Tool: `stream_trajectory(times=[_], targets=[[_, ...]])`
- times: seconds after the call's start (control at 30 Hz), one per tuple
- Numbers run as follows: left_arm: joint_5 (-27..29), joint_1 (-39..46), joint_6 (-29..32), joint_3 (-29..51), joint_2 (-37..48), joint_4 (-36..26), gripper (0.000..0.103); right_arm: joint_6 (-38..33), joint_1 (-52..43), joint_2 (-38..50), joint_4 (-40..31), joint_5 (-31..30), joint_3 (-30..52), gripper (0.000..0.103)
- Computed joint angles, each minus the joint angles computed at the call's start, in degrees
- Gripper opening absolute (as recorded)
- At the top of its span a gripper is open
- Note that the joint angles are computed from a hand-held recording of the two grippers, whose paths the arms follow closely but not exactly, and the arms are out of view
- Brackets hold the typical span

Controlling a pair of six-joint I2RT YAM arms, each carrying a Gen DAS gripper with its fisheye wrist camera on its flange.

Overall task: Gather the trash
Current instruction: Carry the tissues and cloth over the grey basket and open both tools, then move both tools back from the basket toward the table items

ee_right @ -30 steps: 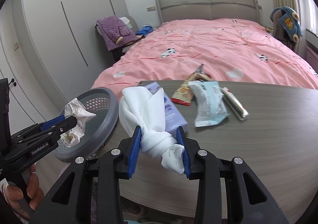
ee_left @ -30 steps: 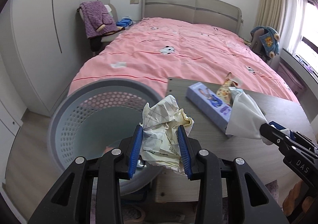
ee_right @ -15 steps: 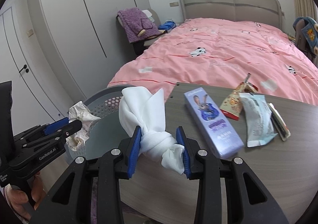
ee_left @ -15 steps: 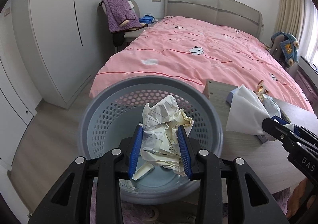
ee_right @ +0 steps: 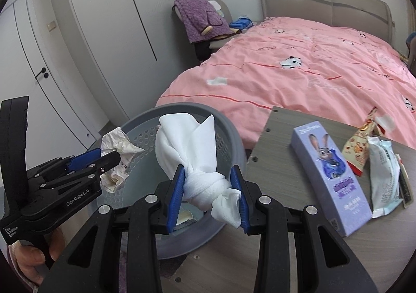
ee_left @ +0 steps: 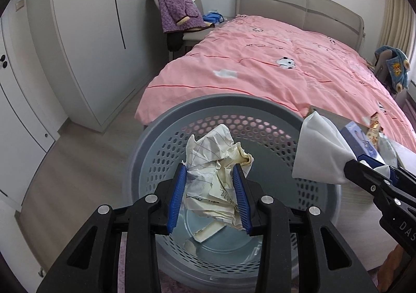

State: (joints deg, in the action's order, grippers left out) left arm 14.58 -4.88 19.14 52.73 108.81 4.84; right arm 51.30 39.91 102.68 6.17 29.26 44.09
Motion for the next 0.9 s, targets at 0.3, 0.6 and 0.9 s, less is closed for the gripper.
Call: stream_trajectory(times=[0.3, 0.6, 0.9], targets=[[-0.8, 0.9, -0.6, 3.1, 4.2, 0.1, 0.037, -3.0, -2.2, 5.9, 0.1, -3.8, 5.4, 0.036], [-0.3, 1.7, -1.1, 3.4, 4.2, 0.8, 0.059, -4.2, -2.1, 5.9, 0.4, -2.5, 6.2, 0.045], [-1.3, 2.6, -1.5, 2.6, 3.6, 0.7, 0.063, -3.6, -1.6, 6.4, 0.0, -2.6, 6.6, 0.046]])
